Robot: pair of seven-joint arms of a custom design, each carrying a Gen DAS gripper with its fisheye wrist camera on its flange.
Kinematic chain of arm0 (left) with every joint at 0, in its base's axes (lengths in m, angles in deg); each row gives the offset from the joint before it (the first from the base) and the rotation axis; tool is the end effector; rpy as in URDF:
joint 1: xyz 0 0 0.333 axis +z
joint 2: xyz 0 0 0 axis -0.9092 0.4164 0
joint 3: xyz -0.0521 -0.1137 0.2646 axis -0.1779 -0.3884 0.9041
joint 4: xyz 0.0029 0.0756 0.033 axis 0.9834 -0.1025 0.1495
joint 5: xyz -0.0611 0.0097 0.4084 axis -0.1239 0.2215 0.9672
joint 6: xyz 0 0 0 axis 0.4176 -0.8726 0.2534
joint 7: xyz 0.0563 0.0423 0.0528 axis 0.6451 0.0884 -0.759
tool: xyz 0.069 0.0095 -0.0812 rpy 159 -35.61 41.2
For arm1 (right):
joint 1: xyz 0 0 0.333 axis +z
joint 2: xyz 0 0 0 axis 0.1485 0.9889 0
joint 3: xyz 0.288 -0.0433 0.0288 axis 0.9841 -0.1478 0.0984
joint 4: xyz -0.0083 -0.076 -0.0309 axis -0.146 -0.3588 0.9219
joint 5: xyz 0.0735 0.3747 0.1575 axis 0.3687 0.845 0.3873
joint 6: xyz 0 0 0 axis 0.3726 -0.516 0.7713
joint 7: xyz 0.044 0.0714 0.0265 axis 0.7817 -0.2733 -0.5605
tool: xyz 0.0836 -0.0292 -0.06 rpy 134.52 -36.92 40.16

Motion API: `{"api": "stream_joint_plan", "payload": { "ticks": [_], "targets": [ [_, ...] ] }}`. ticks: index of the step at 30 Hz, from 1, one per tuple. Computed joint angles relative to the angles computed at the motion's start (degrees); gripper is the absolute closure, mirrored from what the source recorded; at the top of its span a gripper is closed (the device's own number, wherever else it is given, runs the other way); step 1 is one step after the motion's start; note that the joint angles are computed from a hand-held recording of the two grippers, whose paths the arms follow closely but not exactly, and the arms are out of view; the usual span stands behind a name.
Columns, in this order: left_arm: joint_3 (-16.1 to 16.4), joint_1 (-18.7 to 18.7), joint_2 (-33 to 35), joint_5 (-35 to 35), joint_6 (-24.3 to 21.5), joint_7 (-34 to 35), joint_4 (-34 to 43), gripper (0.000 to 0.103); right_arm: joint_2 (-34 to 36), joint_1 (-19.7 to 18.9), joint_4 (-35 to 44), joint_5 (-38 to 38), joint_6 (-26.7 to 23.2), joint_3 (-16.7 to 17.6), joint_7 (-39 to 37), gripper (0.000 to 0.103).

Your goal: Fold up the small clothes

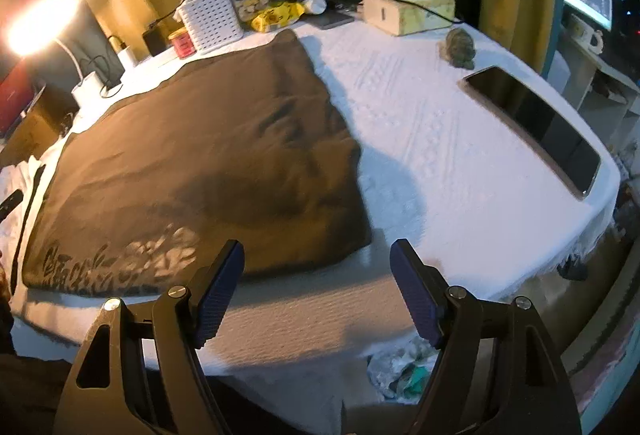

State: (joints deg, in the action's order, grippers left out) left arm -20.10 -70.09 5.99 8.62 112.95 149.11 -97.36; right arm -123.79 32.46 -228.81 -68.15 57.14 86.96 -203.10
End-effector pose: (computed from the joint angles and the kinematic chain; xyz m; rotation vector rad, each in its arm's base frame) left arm 0.5156 -0.0210 0.5066 -1.4055 2.1710 -1.0955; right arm 0.3037 0.2679 0.4358 -1.2945 2.1539 -0.7132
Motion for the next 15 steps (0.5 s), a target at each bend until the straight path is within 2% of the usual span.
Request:
{"api": "stream_joint_plan", "payload": {
  "ticks": [5,8,15],
  "targets": [
    [0.3,0.3,0.4,-0.1,0.5,-0.1,0.2,0.02,3.8,-0.7,1.3,-0.4,3.7,-0.2,1.0,0.025],
    [0.2,0.5,1.0,0.1,0.4,-0.2,0.5,0.02,5.9,-1.7,3.0,-1.9,3.4,1.1,3.0,0.023],
    [-0.2,1.1,3.3,0.7,-0.3,-0.3,2.3,0.02,8.3,-4.2,4.4,-6.7,6.9,1.2,9.0,0.023]
  ]
}}
